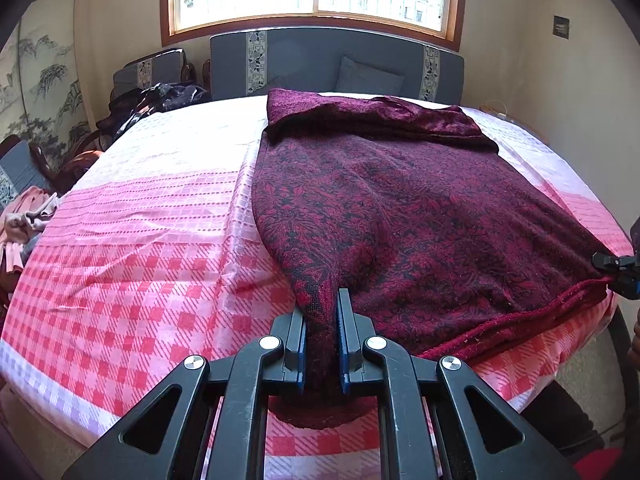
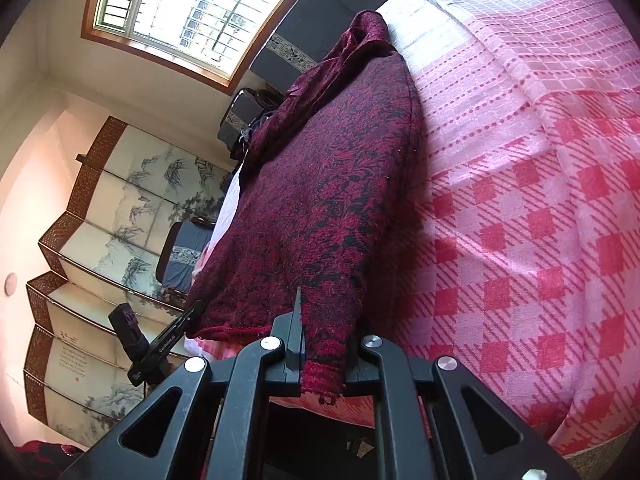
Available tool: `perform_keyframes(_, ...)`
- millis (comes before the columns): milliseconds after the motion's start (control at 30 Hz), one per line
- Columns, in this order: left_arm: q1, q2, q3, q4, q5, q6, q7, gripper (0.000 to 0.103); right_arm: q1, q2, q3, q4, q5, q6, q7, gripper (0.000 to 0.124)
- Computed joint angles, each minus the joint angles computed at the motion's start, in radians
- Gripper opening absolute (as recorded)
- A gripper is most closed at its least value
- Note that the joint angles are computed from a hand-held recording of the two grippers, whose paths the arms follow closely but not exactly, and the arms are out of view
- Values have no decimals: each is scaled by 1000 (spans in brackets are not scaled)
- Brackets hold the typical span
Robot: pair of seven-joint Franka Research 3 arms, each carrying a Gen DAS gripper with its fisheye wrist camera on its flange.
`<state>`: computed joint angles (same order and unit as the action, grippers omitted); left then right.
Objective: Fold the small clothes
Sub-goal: 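Grasp the hem with both grippers and lift it toward the collar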
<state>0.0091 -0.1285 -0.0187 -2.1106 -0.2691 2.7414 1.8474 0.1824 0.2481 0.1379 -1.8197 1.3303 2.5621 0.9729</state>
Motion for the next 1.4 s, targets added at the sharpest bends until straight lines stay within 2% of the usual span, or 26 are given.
perform_keyframes(467,-12,-55,40,-28,-127,-46,86,12,-11,-52,-13,-68,149,-41,-98,10)
perform_keyframes(667,-28,-157,58,-111,-112,-67,135,12,-2,-130,-33,-153,215,-74,-137,10)
perform_keyframes(767,-46,-230,80,-163,-105,-108,146,12,12,-195,-48,-222,245,-85,-149,10)
perform_keyframes(967,-82,-340,146,-196,-166,-255,139,12,47,-319,-84,-334,263,-96,-130,10)
perform_keyframes(1100,-109,-343,175,-150,-227,-281,144,12,55,-344,-111,-329,265,-114,-120,10)
perform_keyframes(1167,-112,-328,167,-120,-244,-271,142,12,57,-337,-117,-304,257,-118,-122,10)
perform_keyframes(1400,-117,-199,163,60,-321,-290,175,12,36,-232,-120,-137,210,-147,-61,10)
